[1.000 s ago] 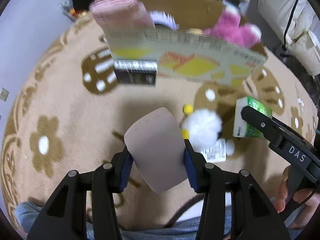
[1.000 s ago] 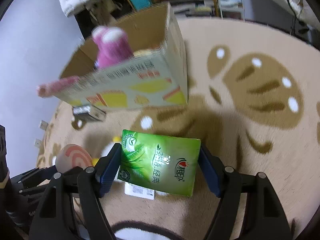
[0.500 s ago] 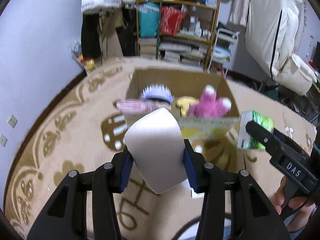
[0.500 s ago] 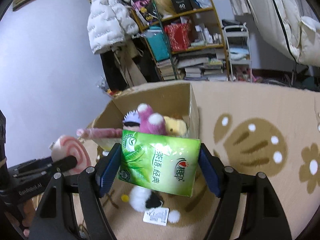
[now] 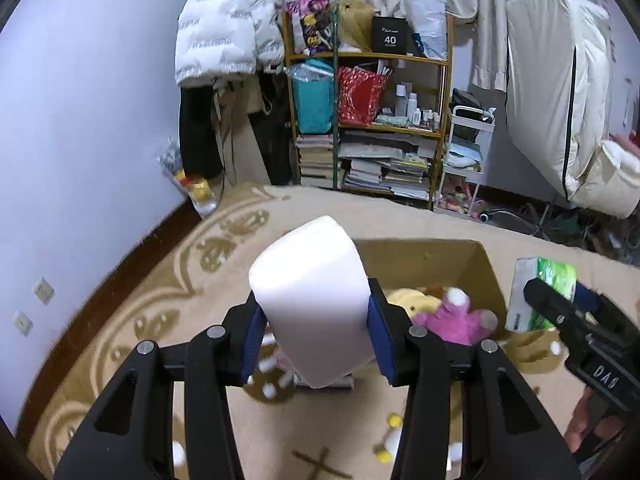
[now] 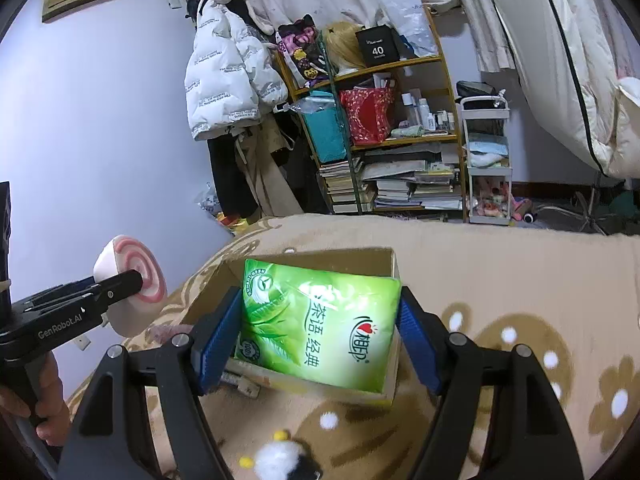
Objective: Organize soft objects
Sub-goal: 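Release the pink pad into the box with the left tool while the right tool drops the tissue pack in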
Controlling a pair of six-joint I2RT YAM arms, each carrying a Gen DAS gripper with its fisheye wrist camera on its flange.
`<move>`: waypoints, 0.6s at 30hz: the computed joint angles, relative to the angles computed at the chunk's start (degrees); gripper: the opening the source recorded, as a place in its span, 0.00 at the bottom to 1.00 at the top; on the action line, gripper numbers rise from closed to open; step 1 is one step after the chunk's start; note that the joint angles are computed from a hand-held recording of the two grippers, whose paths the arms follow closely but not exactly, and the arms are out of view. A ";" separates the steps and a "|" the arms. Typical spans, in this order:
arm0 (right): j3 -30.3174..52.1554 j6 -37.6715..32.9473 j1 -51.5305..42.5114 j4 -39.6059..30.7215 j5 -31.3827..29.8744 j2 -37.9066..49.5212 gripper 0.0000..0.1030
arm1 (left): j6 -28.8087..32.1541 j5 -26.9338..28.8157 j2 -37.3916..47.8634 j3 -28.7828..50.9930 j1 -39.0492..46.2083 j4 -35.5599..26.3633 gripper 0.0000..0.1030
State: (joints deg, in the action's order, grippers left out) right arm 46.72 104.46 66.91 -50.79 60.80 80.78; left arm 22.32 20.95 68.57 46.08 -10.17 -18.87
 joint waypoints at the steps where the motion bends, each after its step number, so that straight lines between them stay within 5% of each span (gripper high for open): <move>1: -0.49 -2.90 -1.31 1.57 0.20 -0.84 0.77 | -0.13 -0.97 0.14 -0.21 -0.84 1.75 0.44; 10: -6.03 -19.70 -8.93 16.26 0.28 -7.30 0.77 | -1.35 -0.48 3.89 2.01 -4.81 4.07 0.44; 18: -13.48 -29.77 -15.54 32.66 -5.66 -9.24 0.78 | -1.32 -3.96 10.02 1.64 -8.35 6.53 0.45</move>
State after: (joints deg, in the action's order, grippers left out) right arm 33.24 74.69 51.38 -18.12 55.14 71.55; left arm 20.99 16.99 78.59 47.72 -18.52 -12.35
